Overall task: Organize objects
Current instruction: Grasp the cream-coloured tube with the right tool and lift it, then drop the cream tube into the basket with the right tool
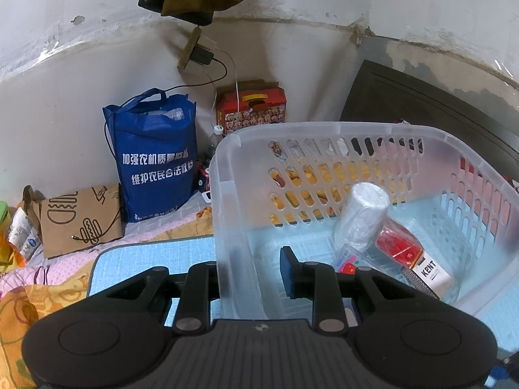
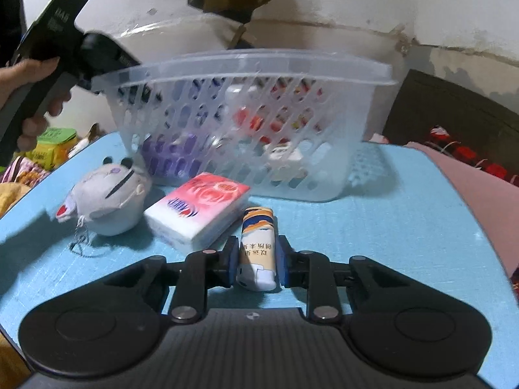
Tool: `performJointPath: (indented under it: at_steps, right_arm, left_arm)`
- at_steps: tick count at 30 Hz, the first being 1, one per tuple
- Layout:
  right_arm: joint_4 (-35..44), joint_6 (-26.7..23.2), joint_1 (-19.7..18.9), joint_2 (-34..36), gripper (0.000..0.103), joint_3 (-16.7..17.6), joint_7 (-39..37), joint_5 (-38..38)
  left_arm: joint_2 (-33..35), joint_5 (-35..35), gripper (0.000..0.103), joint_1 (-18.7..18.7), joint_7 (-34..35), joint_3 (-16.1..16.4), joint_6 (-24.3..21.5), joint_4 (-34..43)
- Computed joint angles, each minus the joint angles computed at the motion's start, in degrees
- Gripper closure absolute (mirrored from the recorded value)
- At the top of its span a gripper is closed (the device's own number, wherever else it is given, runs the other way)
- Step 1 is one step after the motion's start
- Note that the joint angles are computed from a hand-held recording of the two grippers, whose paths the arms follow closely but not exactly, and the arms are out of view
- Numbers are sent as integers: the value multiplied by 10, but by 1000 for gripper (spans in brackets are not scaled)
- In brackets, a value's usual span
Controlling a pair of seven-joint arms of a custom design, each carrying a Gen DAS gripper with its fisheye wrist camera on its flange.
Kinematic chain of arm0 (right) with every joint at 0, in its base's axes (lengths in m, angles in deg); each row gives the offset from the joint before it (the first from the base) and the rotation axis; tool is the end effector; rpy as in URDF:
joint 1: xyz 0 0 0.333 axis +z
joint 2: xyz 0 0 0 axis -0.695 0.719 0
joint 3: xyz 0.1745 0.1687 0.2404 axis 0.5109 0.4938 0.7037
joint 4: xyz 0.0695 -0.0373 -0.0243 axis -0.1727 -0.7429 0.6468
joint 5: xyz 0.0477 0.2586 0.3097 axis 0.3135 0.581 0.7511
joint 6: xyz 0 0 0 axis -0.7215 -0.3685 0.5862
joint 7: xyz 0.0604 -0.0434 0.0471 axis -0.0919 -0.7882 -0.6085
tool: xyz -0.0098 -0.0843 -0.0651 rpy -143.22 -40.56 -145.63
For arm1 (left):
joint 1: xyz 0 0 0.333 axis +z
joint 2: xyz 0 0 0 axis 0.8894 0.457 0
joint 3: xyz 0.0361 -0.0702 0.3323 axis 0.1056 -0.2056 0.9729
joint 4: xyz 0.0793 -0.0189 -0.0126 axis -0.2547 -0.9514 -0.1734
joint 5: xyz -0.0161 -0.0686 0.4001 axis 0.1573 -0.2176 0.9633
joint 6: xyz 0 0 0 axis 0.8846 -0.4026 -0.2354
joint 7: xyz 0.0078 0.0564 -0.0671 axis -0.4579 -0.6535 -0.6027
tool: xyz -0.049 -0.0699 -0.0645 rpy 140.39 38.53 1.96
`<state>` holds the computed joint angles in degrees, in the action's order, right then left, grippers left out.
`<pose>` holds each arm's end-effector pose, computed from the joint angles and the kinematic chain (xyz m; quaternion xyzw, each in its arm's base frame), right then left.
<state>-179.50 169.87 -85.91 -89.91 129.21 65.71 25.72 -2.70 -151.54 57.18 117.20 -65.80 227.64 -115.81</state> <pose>0.3552 0.1448 0.3681 -0.5436 0.6977 -0.3797 0.2713 0.5880 -0.1730 0.4015 -0.4093 0.8115 -0.3837 0.1635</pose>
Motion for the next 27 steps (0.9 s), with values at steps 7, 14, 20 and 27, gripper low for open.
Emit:
performJointPath:
  at_steps: [7, 14, 20, 27]
  right_arm:
    - [-25, 1, 62, -79, 76, -66, 6, 13]
    - [51, 18, -40, -141, 76, -40, -2, 18]
    - [131, 20, -156, -112, 76, 27, 4, 27]
    - [173, -7, -209, -138, 41, 70, 13, 27]
  left_arm:
    - [2, -4, 73, 0, 2, -1, 0, 2]
    - [1, -1, 73, 0, -2, 1, -4, 0]
    - [2, 14, 73, 0, -16, 1, -4, 1]
    - [2, 15, 73, 3, -16, -2, -5, 1]
